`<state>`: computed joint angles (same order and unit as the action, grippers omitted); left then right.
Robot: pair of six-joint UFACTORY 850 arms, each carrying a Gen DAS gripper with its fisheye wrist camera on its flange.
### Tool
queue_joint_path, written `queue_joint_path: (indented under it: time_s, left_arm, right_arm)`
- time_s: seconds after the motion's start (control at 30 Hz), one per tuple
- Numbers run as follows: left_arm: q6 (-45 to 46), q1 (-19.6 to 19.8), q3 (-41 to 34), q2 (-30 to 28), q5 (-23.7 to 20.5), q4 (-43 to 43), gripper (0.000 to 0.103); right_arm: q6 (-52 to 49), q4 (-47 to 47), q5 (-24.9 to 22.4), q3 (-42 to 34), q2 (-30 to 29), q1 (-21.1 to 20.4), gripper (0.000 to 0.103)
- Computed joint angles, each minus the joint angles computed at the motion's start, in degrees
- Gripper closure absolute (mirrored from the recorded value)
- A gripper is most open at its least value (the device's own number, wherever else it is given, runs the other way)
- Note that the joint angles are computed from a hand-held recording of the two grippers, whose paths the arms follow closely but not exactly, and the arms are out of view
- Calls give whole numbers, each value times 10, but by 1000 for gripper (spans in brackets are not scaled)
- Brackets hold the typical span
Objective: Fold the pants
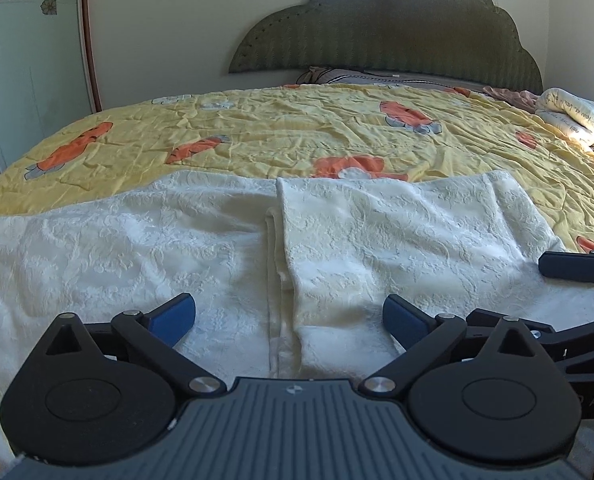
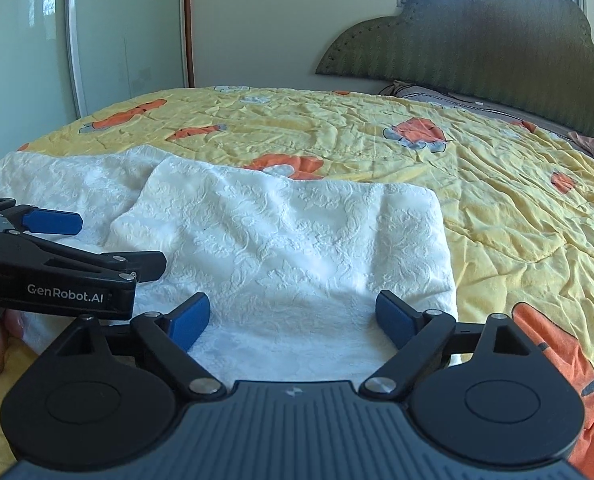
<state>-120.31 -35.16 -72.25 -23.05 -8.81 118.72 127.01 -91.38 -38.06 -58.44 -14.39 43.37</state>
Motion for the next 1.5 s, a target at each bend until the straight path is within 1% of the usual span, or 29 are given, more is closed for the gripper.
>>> queue_joint_path:
  time_s: [0.17,0.43,1.3,1.43,1.5]
  left_arm:
    - [-5,1,1,0,0,4,1]
    - [-36,4,1,0,9,29,0]
    - [-61,5,5,3,14,46,0]
    - [-63,5,4,3,14,47,0]
    - [-93,6,7,5,14,74,0]
  right_arm:
    - [-1,1,0,0,0,0,10]
    - [-2,3,-1,-2,-1,0,10]
    - [-7,8,-5,-5,-5,0,7]
    - [-15,17,-12,-10,-9,2,6]
    - [-26,30,-30,-16,-12,8,6]
